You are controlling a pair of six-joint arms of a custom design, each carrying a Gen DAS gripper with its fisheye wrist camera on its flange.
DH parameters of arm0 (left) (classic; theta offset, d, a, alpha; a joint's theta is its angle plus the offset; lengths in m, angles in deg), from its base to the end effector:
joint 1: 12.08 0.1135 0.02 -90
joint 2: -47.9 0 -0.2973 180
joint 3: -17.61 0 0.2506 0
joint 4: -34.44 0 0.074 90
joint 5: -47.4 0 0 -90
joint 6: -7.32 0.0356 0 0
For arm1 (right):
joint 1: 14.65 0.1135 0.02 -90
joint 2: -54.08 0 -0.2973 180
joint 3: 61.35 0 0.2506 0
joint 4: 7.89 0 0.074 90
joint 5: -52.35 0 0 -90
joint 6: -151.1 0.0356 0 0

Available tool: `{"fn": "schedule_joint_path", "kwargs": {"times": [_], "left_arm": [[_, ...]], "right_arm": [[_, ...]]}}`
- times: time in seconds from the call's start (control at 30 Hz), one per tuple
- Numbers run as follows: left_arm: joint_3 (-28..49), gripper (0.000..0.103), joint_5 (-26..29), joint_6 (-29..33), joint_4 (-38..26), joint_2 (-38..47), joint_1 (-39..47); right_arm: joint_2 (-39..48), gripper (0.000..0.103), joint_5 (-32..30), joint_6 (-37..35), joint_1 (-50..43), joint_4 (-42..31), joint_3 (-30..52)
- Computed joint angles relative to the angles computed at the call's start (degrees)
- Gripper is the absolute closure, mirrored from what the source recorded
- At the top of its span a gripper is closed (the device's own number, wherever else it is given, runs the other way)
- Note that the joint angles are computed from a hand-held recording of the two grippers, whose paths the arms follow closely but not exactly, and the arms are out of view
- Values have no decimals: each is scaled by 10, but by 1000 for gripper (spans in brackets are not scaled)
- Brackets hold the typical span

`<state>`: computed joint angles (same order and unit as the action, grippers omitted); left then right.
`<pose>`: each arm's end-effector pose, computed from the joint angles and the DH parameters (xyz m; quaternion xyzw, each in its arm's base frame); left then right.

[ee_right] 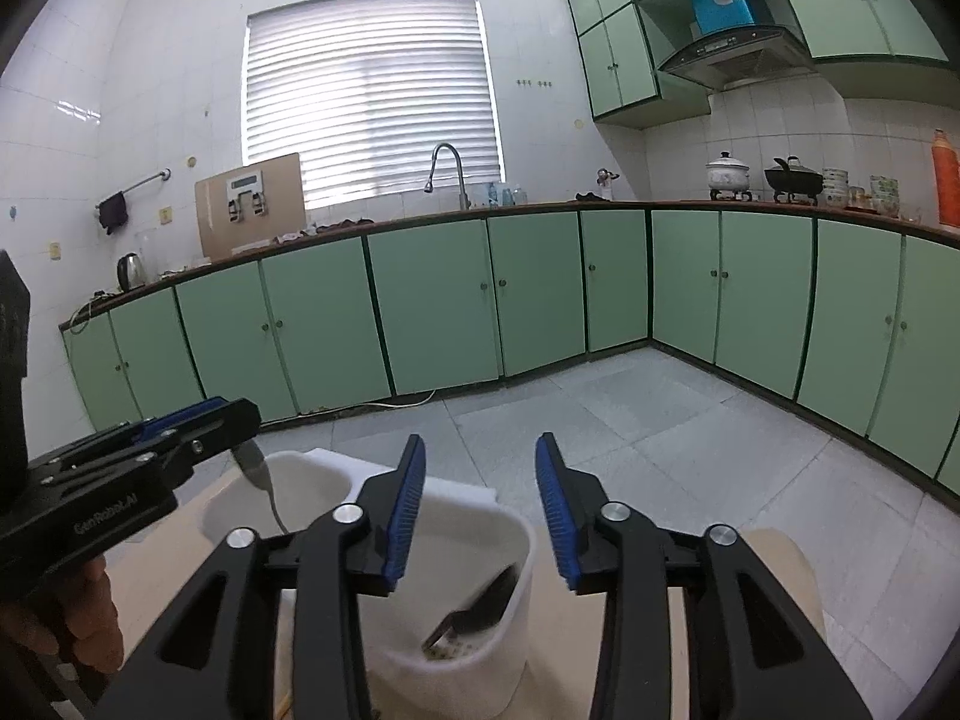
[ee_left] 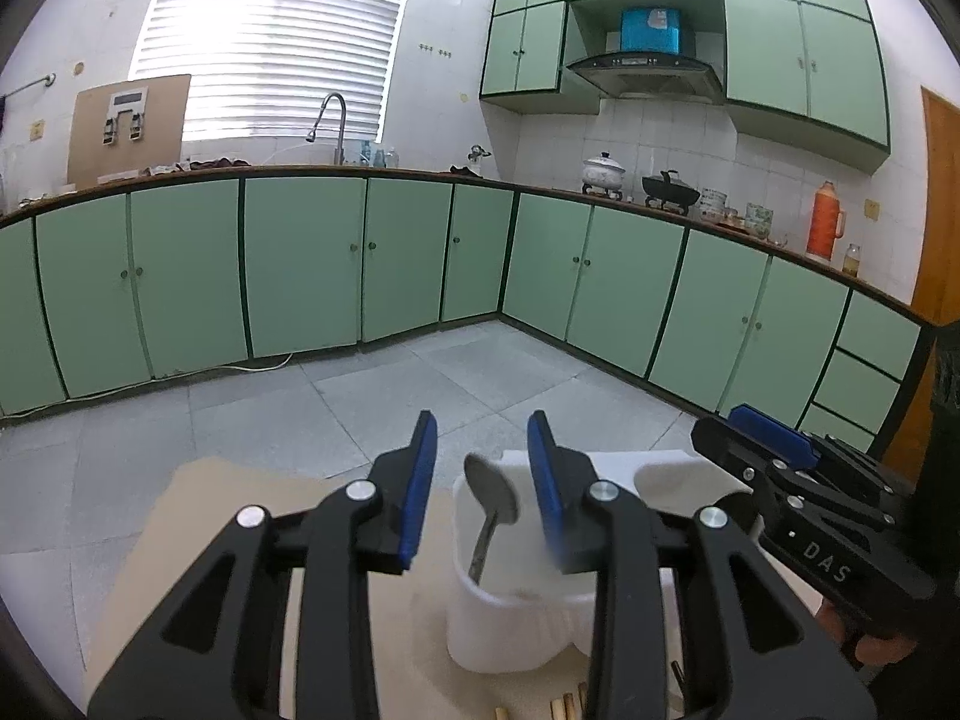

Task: Organize utensils
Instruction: 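Drop both spoons into the white holder and open both tools, then withdraw both tools and move them over the chopsticks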

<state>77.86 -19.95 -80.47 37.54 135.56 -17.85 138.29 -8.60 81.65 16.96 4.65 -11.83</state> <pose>0.3247 -0.0466 0.2512 0.1636 0.8144 -0.1814 0.5264 0.2590 0.1391 0.2270 0.0619 0.8130 0.0506 0.5767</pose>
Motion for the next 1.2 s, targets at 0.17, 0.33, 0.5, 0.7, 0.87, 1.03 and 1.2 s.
{"fn": "schedule_joint_path", "kwargs": {"times": [0.17,0.33,0.5,0.7,0.87,1.03,1.2], "left_arm": [[-44,56,12,7,7,-53,23],[-80,38,44,13,-21,-114,60],[-118,20,76,38,-66,-172,108],[-151,16,107,111,-153,-230,162],[-178,15,129,178,-229,-263,208],[-217,15,125,246,-278,-282,239],[-238,15,98,297,-311,-277,252]], "right_arm": [[-44,51,25,36,27,-37,-15],[-86,33,85,88,85,-98,-31],[-114,10,157,174,154,-186,-42],[-129,6,205,301,238,-320,-39],[-113,6,221,417,313,-430,-23],[-78,6,224,545,386,-511,-12],[-44,6,201,652,435,-562,-10]]}}
